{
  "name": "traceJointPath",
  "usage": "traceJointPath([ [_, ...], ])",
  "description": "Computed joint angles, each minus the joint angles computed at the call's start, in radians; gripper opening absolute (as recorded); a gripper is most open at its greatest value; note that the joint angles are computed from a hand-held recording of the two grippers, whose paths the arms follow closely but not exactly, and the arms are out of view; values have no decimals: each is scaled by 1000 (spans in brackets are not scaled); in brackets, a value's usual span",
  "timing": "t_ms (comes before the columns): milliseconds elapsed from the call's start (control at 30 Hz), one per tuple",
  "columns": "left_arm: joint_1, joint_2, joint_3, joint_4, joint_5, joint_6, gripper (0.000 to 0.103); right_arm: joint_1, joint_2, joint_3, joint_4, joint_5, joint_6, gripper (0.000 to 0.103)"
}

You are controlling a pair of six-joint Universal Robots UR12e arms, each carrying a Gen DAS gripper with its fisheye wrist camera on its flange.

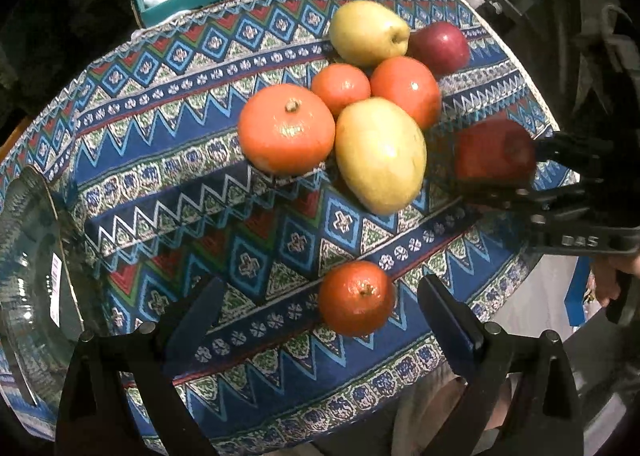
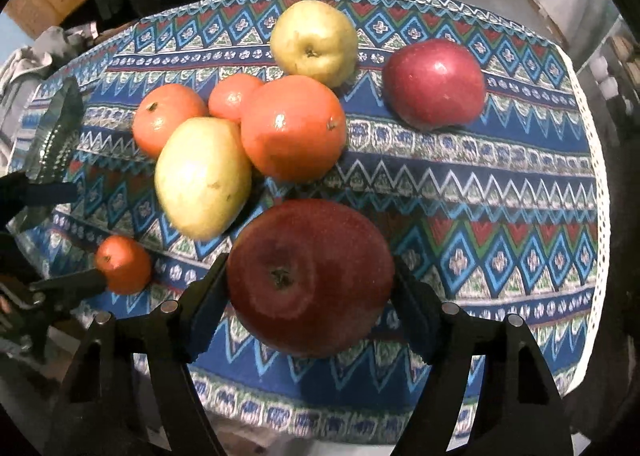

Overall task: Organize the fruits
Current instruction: 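Grasp a small orange with the left gripper while the right gripper grasps a large red apple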

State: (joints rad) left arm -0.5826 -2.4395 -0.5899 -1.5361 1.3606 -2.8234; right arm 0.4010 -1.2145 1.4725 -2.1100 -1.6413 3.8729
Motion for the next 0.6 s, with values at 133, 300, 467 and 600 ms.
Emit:
traceJointPath([
  [133, -3, -6, 4, -39, 0, -9, 84, 10, -17, 14, 3, 1, 15, 76],
  [300, -10, -10, -4, -58, 7, -4, 77, 13, -17, 15, 4, 0, 23, 76],
  [467, -13, -16, -5, -67, -8, 14, 62, 14, -21, 21, 0, -2, 23, 76],
  [600, -12, -12, -12, -61, -41, 41, 46, 13, -9, 8, -6, 0, 13, 76],
])
